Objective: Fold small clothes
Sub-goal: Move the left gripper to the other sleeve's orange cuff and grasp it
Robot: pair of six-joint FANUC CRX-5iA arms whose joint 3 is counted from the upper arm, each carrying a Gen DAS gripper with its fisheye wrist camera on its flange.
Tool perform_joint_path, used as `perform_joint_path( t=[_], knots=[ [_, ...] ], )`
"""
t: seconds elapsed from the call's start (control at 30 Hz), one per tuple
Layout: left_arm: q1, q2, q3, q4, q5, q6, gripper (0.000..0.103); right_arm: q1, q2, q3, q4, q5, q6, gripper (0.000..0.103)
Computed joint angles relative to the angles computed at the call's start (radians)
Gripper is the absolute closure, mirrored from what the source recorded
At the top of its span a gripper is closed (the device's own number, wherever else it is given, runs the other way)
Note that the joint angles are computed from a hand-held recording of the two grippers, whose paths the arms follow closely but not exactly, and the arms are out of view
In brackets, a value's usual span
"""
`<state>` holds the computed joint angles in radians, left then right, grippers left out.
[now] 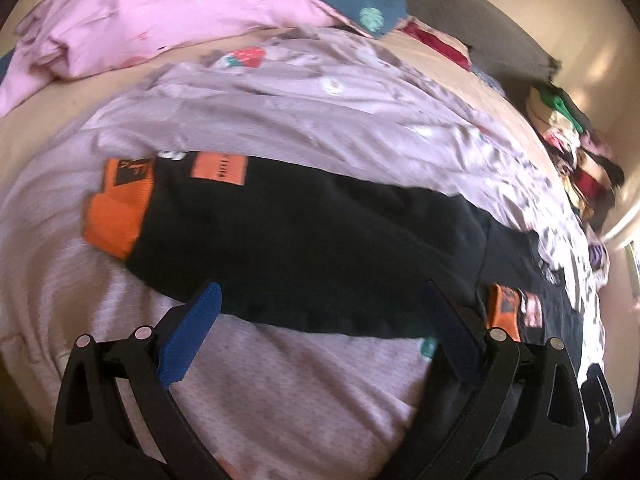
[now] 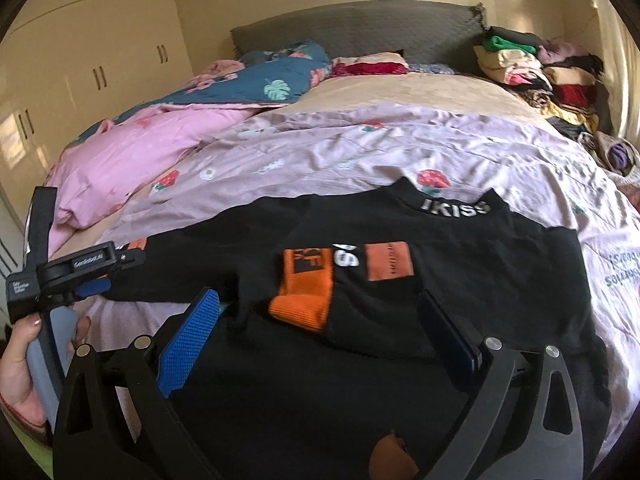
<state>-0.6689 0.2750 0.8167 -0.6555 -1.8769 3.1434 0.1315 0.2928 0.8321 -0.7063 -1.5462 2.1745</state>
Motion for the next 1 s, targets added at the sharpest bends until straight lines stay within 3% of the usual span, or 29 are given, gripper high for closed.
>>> perform_joint_path(
  t=[0.23,0.4,0.7,0.9,1.0],
  knots=[
    [0.002,-0.031,-0.036,-0.016,-0.071,0.08,0.01,0.039,-0.026,-0.021,-0.01,-0.011,0.02,0.005],
    [0.015,-0.067,-0.091,0.005,-0.074,0.151,0.01,0.079,-0.049,-0.048,-0.006,-0.015,0.049,0.005],
    [0.057,-0.172,-0.265,0.071,0.002,0.293,0.01,0.119,-0.08,-0.103,-0.017,-0.023,0.072,0.005],
    [0.036,-0.244,-0.364,0.015,0.081,0.379,0.01,0.104,-0.077,-0.113,-0.019,-0.023,0.056,0.005],
    [0.015,-0.251,-0.368,-0.032,0.085,0.388,0.03,0.088,-0.074,-0.111,-0.029,-0.019,0.046,0.005]
  ],
)
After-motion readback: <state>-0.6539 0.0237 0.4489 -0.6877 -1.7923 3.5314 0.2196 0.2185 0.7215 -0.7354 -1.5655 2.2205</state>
